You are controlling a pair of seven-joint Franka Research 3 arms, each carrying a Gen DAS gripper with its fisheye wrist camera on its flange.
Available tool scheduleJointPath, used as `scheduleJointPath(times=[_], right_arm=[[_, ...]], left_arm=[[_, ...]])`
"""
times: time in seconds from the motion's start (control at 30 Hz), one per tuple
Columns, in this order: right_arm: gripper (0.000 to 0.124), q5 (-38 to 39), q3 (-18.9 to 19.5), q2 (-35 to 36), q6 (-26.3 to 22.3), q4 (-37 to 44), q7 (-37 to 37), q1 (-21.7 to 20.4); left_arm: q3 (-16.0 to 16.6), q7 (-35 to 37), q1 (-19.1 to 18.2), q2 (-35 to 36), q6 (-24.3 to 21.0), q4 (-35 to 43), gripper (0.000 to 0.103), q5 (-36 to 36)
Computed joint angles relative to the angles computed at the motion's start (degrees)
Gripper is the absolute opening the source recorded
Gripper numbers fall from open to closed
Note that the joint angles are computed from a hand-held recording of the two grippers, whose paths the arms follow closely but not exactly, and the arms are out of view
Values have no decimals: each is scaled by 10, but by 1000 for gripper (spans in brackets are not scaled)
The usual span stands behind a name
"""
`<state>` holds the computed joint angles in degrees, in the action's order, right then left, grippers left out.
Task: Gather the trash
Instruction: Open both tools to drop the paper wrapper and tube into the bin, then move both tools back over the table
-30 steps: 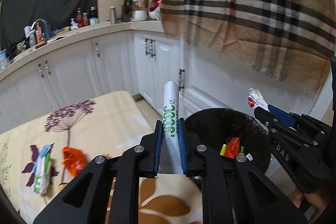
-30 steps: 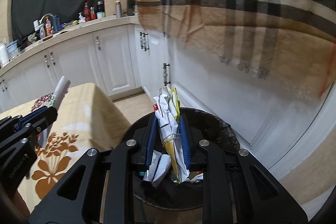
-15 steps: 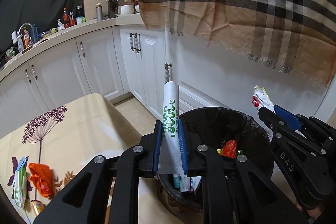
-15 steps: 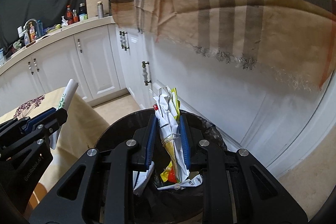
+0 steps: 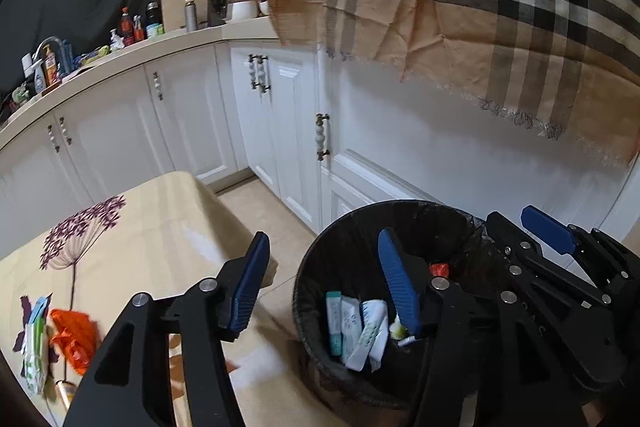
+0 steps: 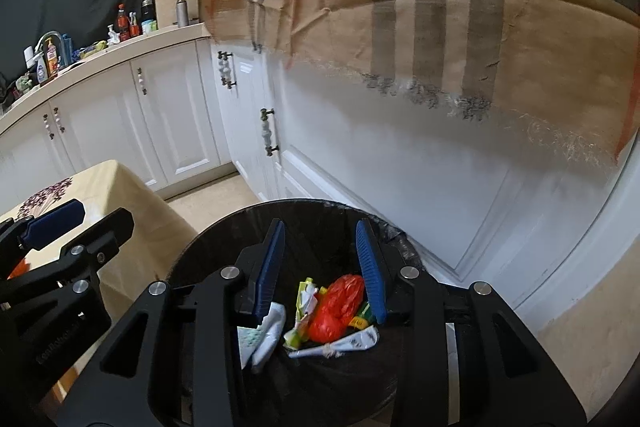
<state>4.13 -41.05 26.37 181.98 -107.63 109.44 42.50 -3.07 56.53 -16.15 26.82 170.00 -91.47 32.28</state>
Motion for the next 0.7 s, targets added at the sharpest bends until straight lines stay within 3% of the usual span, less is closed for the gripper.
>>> scheduleJointPath(times=[0.27, 0.37, 0.7], right_arm=[[36, -9, 88, -53, 7, -25, -35, -35], [36, -9, 156, -75, 11, -32, -60, -74], [36, -10, 302, -97, -2, -27, -126, -127]], left_arm=[[38, -82, 12, -92, 12, -111, 62, 46], [69, -158, 13, -139, 13, -164, 63, 116], [62, -275, 99, -252, -26, -294, 63, 215]])
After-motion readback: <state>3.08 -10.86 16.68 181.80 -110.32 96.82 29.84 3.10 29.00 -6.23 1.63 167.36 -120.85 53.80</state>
